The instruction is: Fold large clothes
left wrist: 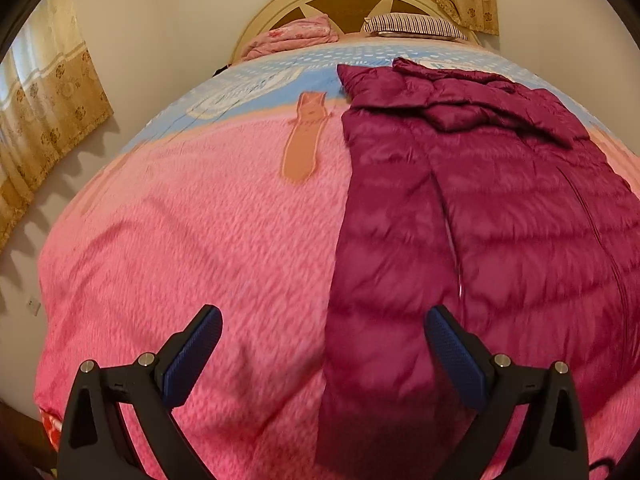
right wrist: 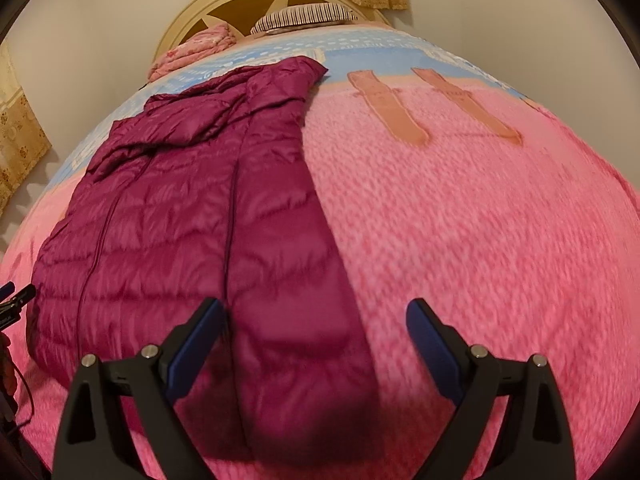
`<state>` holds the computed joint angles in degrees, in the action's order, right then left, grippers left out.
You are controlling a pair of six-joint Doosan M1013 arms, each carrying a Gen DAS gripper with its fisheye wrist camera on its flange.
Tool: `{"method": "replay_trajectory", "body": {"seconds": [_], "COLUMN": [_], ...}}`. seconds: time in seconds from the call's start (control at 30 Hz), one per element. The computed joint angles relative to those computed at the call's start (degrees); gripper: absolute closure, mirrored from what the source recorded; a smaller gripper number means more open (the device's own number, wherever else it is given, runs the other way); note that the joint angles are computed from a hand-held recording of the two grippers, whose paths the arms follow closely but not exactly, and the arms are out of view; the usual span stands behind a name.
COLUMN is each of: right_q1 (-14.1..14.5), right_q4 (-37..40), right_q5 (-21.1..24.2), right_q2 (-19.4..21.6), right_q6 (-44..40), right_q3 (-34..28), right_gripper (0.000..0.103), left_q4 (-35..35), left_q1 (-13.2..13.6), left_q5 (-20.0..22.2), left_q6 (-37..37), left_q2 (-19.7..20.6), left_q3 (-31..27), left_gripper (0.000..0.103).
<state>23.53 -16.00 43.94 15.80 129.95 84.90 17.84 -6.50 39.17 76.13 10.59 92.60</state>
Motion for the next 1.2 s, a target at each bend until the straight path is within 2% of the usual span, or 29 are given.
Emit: {"method": "replay_trajectory", "body": {"seconds": [0.2,0.43,0.47,0.5,0.53,0.57,0.63,0.77,0.97,1.13,1.2], "right_q1": [0.47,0.95,1.03,1.08,1.15,1.18,0.87,2.0,3.05,5.47,6.71], "right_q4": [0.13,1.97,2.25,3.07,3.83,5.16,9.49,5.47,1.35,-7.7,-13.8], "right_q5": [-1.01,-1.68,-1.73,-1.84,-1.87,-2.1,-3.93,-5.57,-10.13,-12.43,-13.27], "right_q2": [-1.79,-2.25,-2.25,-2.25,-2.15,-2.19,-2.7,-4.22,-8.44,-11.92,-13.35], "right_q6": [1.47,-0.08,-0.51,-1.55,-2.63,-4.43,-7.88,-5.69,-2.12,3.93,8.28], "right_q3": [2.84,3.69,3.67,3.63,3.46,3.4,3.95,4.62,6.29,6.13,5.86], "right_gripper": [0.009,0.023,0.032,0.038,0.052,0.074,0.088,0.094,0.095,0.096,0.096], "left_q4": [-6.04,-11.45,-12.99,-15.56,-18.88,-20.65,-19.09,-21.66,-33.63,-45.11,-47.1], "left_q1": [0.75,0.65,0.85,1.19,1.65,1.9,1.61,2.08,5.06,7.71,8.28], "left_q5": [-0.94,-2.08,-1.94,-1.17,0.4,1.3,0.18,-2.31,-5.97,-7.33,-8.96], "left_q6": [4.49,10.94,12.35,14.83,17.78,19.19,18.19,21.8,31.95,42.15,44.29], "left_q2": [-1.76,-2.0,-1.94,-1.76,-1.39,-1.19,-1.64,-3.5,-7.75,-12.0,-13.85], "left_q3": [2.64,3.31,3.33,3.1,2.56,2.29,2.69,3.27,3.08,2.87,3.16], "left_gripper": [0.001,0.003,0.019,0.055,0.073,0.089,0.097,0.101,0.102,0.102,0.103]}}
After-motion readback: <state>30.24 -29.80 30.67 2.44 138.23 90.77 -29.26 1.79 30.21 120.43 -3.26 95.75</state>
